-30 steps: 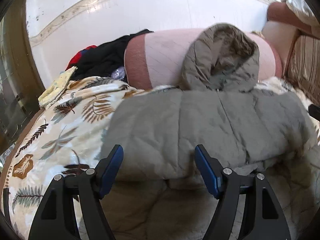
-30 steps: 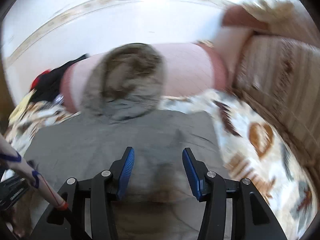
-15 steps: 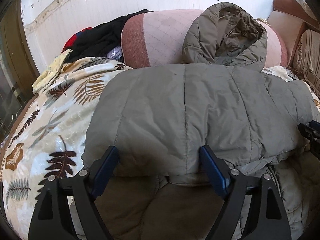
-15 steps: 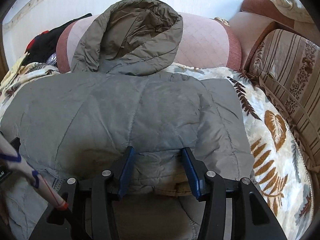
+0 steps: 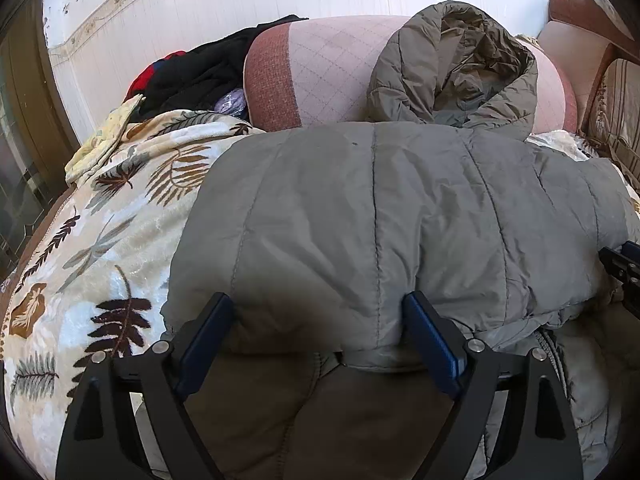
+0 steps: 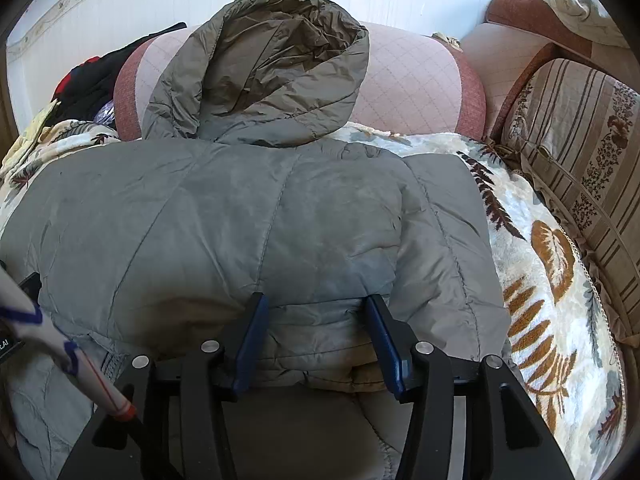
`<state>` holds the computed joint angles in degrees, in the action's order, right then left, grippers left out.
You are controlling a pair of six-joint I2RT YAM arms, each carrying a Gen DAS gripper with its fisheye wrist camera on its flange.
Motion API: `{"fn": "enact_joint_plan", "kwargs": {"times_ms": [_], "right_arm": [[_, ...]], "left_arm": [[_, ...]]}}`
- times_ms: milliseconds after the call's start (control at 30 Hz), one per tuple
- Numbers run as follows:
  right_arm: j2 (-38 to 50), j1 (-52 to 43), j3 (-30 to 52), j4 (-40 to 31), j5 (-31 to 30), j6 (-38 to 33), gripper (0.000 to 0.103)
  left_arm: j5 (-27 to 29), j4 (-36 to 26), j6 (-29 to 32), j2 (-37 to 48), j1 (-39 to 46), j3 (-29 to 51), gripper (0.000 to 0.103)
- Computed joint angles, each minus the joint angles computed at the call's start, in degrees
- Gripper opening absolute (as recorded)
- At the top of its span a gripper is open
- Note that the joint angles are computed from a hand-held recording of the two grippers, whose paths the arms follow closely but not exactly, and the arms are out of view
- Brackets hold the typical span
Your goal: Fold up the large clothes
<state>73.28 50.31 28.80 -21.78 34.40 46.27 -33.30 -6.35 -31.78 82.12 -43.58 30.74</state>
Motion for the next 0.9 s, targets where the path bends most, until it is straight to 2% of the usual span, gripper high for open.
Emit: {"fn": "enact_joint_plan", "kwargs": {"times_ms": [133,233,300,400,767,900], "right_arm": [[0.35,0.02,0.07,0.05,0.08,-0.03,0.056],[0.22,-0.32,-0.20,0.12,-0.06,0.06,0.061],[0.03,-1.94,-0.82,0.52,-1.76,0.42,0.074],[-3.36,-5.65,-3.88,3.96,-6.80,-1.01,0.074],[-6.06,-3.03,-2.38,-0.93,-3.82,1.60,0.074],[-9.27,-0.56,-1.37,-5.06,0.98,4.32,0.074]], "left_arm": [[0.15,0.34,0.03,0.23,0.25,-0.14,0.090],[0.40,0.65,0.28,0.45,0.59,-0.17,0.090],[0.40,0.66,0.36,0.42,0.65,-0.19,0.090],[0.54,0.69,0.34,0.36,0.71,-0.20,0.090],[0.83,0.92,0.39,0.46,0.93,-0.17,0.090],[0.97,1.14,0.57,0.47,1.12,-0.30,0.090]]}}
